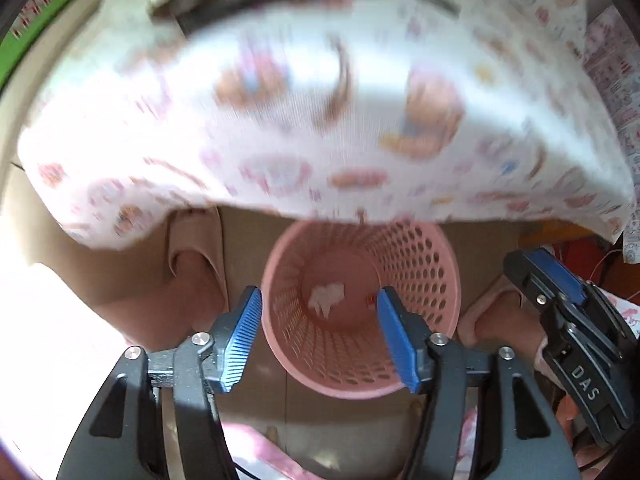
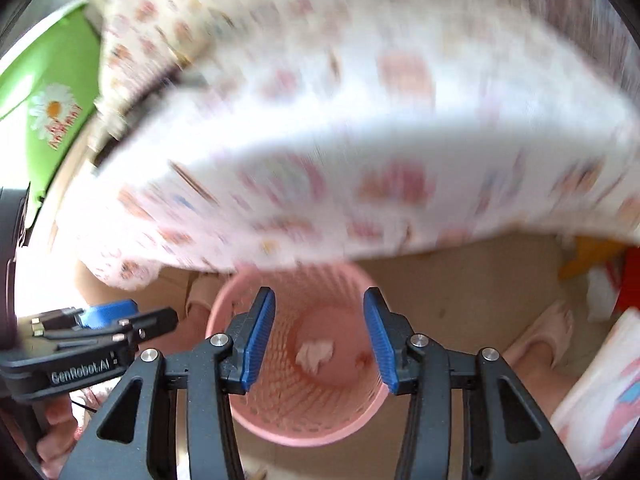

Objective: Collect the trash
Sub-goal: 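Move the left tool back to the chair toward a second white tissue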

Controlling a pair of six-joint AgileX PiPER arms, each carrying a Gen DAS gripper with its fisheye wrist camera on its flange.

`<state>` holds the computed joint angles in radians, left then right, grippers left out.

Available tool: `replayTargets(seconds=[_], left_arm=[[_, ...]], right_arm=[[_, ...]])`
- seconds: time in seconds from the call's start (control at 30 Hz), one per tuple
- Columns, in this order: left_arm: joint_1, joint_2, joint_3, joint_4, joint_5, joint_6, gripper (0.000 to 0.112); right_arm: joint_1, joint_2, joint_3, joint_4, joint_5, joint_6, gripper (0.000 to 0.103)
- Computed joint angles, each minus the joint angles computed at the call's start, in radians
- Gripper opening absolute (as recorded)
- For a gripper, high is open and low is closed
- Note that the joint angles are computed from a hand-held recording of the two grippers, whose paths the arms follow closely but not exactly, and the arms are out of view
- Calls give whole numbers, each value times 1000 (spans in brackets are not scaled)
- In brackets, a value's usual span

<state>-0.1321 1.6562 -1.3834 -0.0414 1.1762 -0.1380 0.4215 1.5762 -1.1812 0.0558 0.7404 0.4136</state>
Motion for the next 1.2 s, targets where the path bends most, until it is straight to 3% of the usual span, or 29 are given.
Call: replayTargets(seconds=[0.17,0.27,0.4,0.53,0.63,0.7,0.77,0.87,0.93,1.03,1.2], left_arm=[[0,-136,17,95,-127,-19,81],[44,-183,3,45,-200,23,94],[46,-209,-47,132,-292,-30,102],[40,-197,-139,219,-360,-27,102],[24,-143,-264,293,-328,-65,102],[49,-105,-347,214,-313,5,102],[64,-74,-405,157,-312,61,102],[63,-29,-479,174,-294,22,102],[87,12,-547,106,-246,56,102],[108,78,-647,38,-149,106,102],[120,134,-696,9,-89,111,102]], right_arm=[[66,-93,-41,-213,5,113,48],[91,-106,-110,-313,48,149,48],[45,-69,-279,-250,124,16,48],[-5,-8,-456,-185,195,-118,48],[-31,58,-603,-175,241,-184,49],[-44,106,-690,-170,257,-209,50],[-58,150,-769,-168,263,-221,63],[-71,195,-842,-177,248,-216,65],[-82,229,-888,-171,257,-210,66],[-110,253,-896,-124,247,-226,74],[-133,260,-841,-144,213,-214,76]])
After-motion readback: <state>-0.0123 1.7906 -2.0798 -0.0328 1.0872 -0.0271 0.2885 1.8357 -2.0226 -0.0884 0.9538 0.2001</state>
